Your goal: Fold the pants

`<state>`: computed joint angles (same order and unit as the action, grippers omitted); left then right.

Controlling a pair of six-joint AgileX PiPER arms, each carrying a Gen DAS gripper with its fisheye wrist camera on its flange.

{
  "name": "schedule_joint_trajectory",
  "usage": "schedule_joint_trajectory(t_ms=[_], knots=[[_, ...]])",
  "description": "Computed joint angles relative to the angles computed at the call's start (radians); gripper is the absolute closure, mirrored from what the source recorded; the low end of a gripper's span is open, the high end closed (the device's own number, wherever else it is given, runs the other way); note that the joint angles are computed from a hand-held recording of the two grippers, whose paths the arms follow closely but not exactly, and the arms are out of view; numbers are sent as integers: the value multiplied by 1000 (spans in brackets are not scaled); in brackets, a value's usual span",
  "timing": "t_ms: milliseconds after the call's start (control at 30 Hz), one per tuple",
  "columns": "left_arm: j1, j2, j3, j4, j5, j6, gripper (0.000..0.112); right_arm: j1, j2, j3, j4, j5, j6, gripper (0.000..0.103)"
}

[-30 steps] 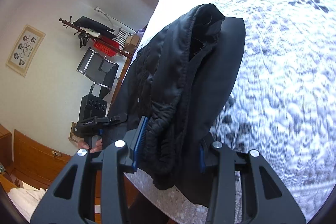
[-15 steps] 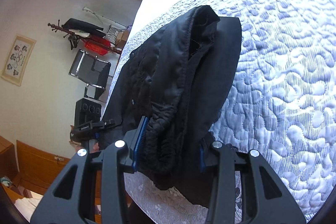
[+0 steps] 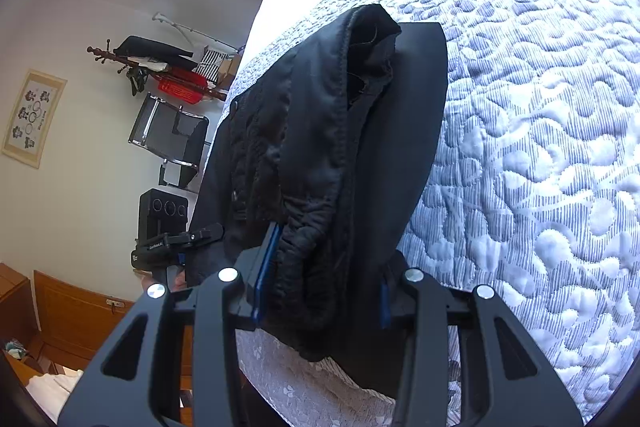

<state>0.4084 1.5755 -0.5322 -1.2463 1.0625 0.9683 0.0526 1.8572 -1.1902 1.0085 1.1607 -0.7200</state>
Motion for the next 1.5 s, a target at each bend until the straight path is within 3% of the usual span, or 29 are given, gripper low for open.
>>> schedule_joint_trajectory(t_ms=[367,600,700,767,867,1133,1400,1500], knots=[[-24,-36,10,-3,-9,-30,65,-20,35,-20,-6,13,4,63],[-21,9,30,-35,-16,24,55,-47,97,-52,-7,25,4,61],[-42,12,31,-25,-53,-5,39,-59,100,-38,-6,10,-2,49],[-53,18,32,-25,-61,-2,35,-65,93,-13,-9,-16,-9,33],[-65,-4,40,-19,-76,5,26,-88,81,33,19,-30,-49,26],[-93,-156,40,123,-149,-160,14,-142,-32,143,33,-59,-86,24],[-87,-381,68,328,-228,-376,13,-183,-206,232,-40,-104,-60,24],[-107,-496,87,446,-268,-500,13,-179,-298,280,-98,-167,-30,24]])
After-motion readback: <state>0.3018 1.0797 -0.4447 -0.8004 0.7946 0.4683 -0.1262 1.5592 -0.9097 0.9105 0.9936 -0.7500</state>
